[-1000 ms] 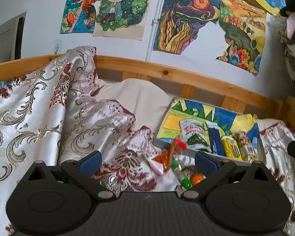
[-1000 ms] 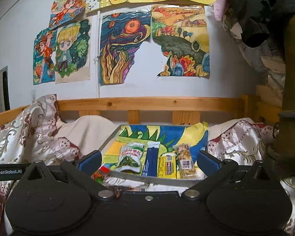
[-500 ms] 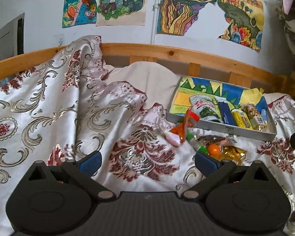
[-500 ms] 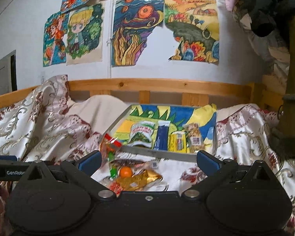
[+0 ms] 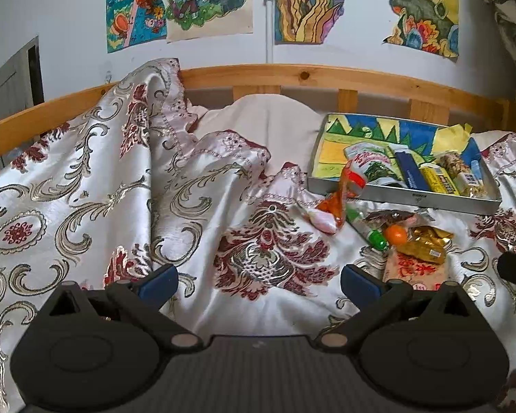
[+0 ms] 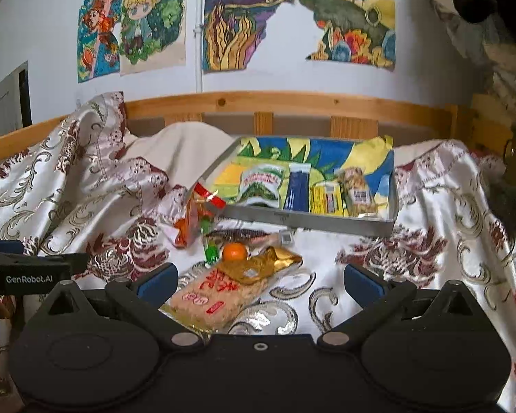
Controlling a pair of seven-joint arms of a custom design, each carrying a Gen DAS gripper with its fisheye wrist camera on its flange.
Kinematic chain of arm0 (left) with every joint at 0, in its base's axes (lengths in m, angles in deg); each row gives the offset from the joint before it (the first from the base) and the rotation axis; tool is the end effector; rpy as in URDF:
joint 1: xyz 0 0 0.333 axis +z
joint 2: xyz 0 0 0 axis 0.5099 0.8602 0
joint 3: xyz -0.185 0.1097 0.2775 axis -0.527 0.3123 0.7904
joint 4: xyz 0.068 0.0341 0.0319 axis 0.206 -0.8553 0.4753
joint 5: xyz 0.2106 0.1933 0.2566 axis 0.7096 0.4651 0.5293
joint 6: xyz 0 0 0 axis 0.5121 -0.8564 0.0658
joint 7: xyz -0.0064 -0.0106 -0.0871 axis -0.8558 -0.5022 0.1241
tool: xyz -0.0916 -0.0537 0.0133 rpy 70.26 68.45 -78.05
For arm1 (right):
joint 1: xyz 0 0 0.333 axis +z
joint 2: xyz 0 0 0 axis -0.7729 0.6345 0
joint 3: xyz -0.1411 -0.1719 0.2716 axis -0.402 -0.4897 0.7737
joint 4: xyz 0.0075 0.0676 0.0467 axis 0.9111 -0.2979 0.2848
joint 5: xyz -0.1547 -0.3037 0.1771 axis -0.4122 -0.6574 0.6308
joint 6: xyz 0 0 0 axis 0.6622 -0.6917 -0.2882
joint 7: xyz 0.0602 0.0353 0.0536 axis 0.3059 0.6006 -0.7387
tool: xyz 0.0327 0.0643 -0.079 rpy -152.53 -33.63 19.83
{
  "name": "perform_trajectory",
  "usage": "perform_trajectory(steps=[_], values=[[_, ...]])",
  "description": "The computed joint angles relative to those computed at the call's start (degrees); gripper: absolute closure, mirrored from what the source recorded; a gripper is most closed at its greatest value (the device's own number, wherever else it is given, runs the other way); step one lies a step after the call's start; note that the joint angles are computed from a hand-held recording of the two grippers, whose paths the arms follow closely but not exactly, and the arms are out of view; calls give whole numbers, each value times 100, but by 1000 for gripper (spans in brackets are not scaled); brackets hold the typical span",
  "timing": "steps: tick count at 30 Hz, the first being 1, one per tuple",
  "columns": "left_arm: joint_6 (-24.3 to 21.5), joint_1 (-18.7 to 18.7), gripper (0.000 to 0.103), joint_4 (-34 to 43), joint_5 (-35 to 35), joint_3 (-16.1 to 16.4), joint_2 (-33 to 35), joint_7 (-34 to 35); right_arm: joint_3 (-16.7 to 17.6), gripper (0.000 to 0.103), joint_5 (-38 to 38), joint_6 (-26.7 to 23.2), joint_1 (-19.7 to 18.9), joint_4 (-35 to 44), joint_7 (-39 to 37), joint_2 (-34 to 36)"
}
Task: Organize snacks
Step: 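Move both tools back toward the remaining snacks beside the tray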
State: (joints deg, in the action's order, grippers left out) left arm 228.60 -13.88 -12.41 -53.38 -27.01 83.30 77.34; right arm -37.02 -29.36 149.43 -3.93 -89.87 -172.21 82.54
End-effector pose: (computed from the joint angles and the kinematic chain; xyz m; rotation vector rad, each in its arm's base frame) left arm 0.6912 -0.3120 0.3465 -1.4157 1.8288 -0.9553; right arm 0.6082 0.4963 0.3494 -1.3729 1.7581 -1.0059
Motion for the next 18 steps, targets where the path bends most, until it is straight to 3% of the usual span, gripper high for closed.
perform_trajectory(steps=[3,9,18], values=[[-178,-129,1,51,-20,212,64,-135,43,1,124,59,-55,42,-60,47],[-387,-154,1,58,321,322,93,-499,51,1,371,191,-95,149,-262,156],[-454,-36,1,36,828,232,57,-847,-5,1,751,340,-83,280,-615,292]])
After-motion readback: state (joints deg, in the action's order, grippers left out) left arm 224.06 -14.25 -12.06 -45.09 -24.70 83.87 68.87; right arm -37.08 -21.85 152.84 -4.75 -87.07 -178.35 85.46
